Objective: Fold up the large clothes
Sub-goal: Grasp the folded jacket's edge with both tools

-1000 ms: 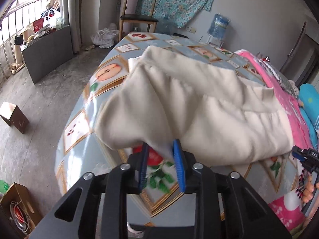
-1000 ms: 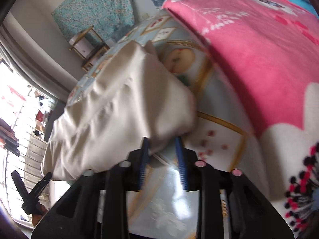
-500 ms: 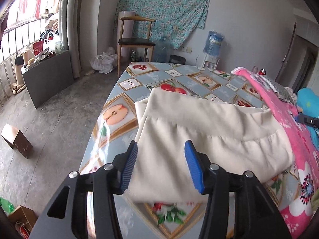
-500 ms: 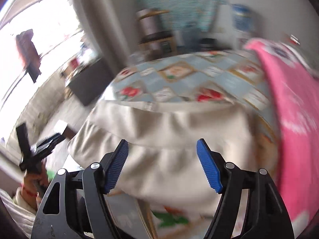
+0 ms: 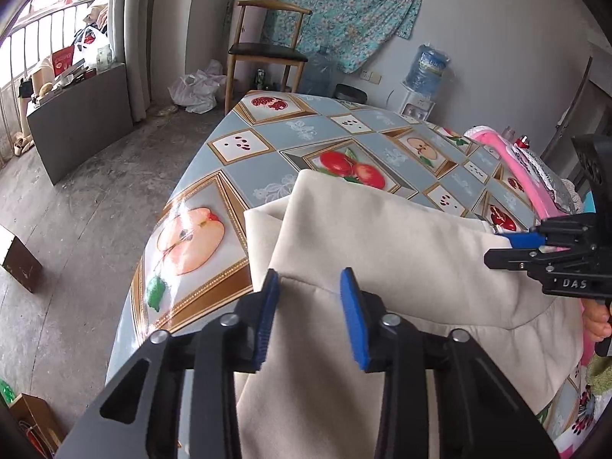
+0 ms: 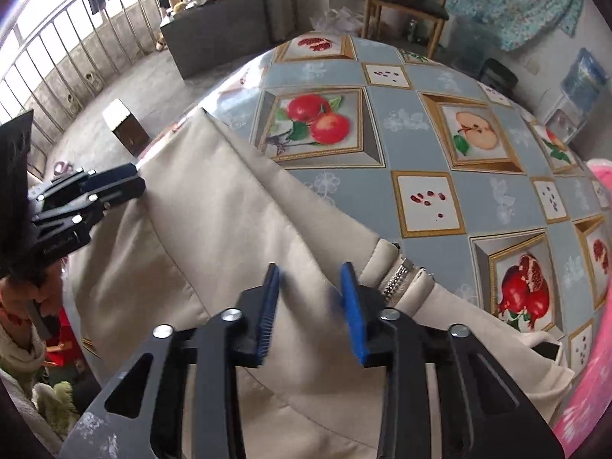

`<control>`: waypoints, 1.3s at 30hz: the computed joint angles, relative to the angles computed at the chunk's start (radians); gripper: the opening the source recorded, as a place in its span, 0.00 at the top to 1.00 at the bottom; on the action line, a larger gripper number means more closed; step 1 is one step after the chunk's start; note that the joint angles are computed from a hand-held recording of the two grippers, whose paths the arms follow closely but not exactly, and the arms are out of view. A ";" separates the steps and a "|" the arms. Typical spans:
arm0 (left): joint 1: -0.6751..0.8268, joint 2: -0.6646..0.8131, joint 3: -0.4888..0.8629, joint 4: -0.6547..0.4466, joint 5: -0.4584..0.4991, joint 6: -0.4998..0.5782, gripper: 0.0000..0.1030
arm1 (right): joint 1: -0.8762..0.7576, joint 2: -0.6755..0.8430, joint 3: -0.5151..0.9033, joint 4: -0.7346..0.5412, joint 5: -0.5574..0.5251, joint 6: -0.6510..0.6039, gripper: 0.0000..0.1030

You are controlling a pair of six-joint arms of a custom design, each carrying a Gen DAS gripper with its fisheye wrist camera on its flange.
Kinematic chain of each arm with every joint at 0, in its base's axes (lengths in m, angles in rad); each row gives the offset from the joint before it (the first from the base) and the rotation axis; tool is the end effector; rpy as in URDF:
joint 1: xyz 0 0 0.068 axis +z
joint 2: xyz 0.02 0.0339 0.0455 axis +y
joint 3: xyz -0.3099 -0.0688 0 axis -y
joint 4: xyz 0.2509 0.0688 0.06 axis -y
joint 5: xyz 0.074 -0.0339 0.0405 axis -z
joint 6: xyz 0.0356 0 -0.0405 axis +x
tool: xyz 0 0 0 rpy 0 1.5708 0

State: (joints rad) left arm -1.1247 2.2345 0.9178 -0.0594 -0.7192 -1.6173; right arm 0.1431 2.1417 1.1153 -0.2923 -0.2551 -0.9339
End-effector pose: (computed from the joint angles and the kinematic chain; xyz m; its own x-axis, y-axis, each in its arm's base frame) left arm 0.1728 -0.3070 0.0310 -0.6034 -0.4802 -0.6366 -0.4518 0.8637 -0.2233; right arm 0.3905 0.0653 0.0857 -0.4090 -0.8449 -0.3448 -0.8897 0.4532 -0.0552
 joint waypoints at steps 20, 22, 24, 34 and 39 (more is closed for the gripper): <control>-0.010 -0.013 -0.054 0.006 -0.070 -0.050 0.99 | 0.090 -0.006 -0.172 0.452 0.092 0.079 0.96; -0.002 0.011 -0.032 -0.014 -0.053 -0.042 0.99 | 0.079 0.039 -0.140 0.437 0.088 0.102 0.92; -0.001 0.023 -0.014 -0.041 -0.048 -0.045 0.99 | 0.044 0.035 -0.097 0.354 0.030 0.134 0.89; 0.001 0.040 0.028 -0.135 -0.044 -0.037 0.99 | -0.350 -0.081 0.037 0.117 -0.159 0.134 0.40; 0.010 0.058 0.056 -0.171 -0.029 -0.023 0.99 | -0.436 0.039 0.182 0.085 -0.077 0.126 0.40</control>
State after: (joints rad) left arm -1.1150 2.2923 0.9740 -0.2300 -0.7486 -1.6402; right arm -0.2924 2.1808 1.2975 -0.2075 -0.3325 -0.8078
